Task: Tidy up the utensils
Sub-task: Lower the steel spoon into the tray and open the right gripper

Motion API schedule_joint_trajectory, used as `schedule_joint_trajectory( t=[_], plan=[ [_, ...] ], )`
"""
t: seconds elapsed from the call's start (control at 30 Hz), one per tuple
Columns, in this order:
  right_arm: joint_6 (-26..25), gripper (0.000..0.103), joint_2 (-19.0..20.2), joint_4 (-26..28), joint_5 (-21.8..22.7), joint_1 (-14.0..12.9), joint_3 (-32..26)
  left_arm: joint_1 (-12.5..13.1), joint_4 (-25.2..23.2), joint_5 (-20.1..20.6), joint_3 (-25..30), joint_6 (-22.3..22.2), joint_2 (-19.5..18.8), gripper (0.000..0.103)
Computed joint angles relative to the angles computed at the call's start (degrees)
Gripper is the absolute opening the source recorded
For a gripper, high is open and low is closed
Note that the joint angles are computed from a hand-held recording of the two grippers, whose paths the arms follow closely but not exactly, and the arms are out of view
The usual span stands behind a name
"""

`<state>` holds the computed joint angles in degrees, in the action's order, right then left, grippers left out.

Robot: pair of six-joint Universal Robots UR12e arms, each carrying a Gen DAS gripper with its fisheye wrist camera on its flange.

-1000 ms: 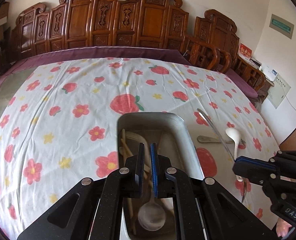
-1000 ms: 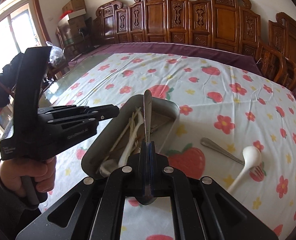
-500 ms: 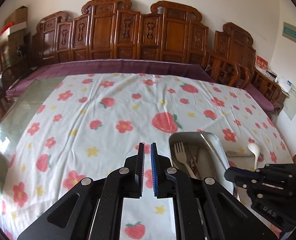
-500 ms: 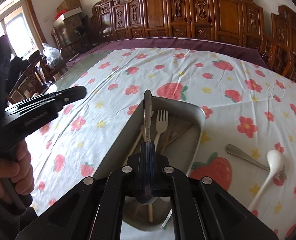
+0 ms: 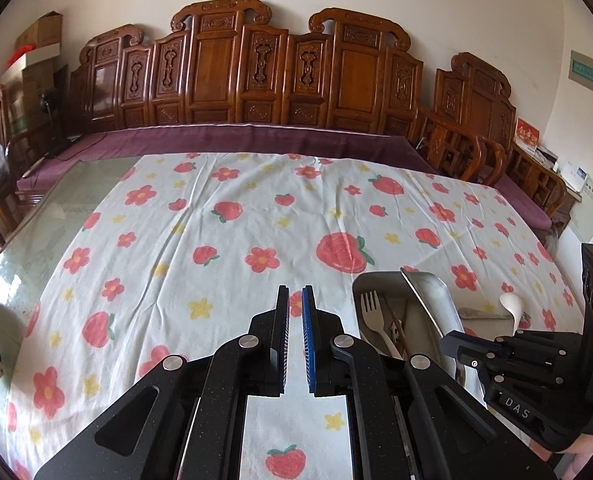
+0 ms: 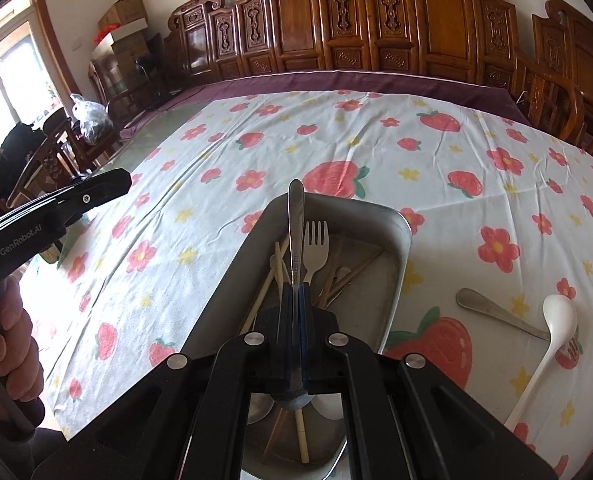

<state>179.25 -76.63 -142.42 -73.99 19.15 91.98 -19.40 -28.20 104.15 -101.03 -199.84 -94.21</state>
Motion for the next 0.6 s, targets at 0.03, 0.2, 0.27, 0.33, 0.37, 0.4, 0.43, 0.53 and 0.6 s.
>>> schedule_joint_trajectory(
  t=[0.03, 0.2, 0.27, 0.33, 0.37, 0.4, 0.43, 0.53, 0.6],
  plan=[
    [0.0, 0.005, -0.1, -0.3, -0.1, 0.0, 0.1, -0.1, 0.0, 0.1, 0.0, 0.1, 0.0, 0.006],
    [-0.8, 0.005, -0.6, -0.4, 0.4, -0.7, 0.4, -0.5, -0.1, 0.0, 0.3, 0.7, -0.3, 0.006],
    [-1.1, 0.005, -1.2, -1.0, 0.3, -1.1, 0.9, -0.8, 0.0, 0.0, 0.5, 0.9, -0.5, 0.006],
    [-1.8, 0.005, -2.5, -2.2, 0.2, -1.9, 2.1, -1.2, 0.0, -0.4, 0.7, 1.2, -0.7, 0.006],
    [-2.2, 0.005, -2.9, -2.5, -0.2, -2.2, 2.5, -1.5, 0.0, -0.4, 0.8, 1.5, -0.9, 0.006],
    [-3.1, 0.005, -3.8, -2.7, -1.1, -2.9, 3.3, -1.8, 0.1, -0.6, 0.9, 2.3, -1.1, 0.006],
    [-3.5, 0.005, -4.2, -2.7, -1.7, -3.2, 3.8, -2.2, 0.2, -0.5, 1.1, 3.1, -1.3, 0.006],
    [-5.1, 0.005, -5.9, -2.5, -4.7, -4.8, 5.5, -3.0, 0.4, -0.8, 1.5, 4.3, -1.8, 0.006],
    [-5.4, 0.005, -6.9, -2.2, -6.3, -6.2, 6.7, -3.5, 0.4, -1.2, 1.8, 4.9, -2.0, 0.006]
  ],
)
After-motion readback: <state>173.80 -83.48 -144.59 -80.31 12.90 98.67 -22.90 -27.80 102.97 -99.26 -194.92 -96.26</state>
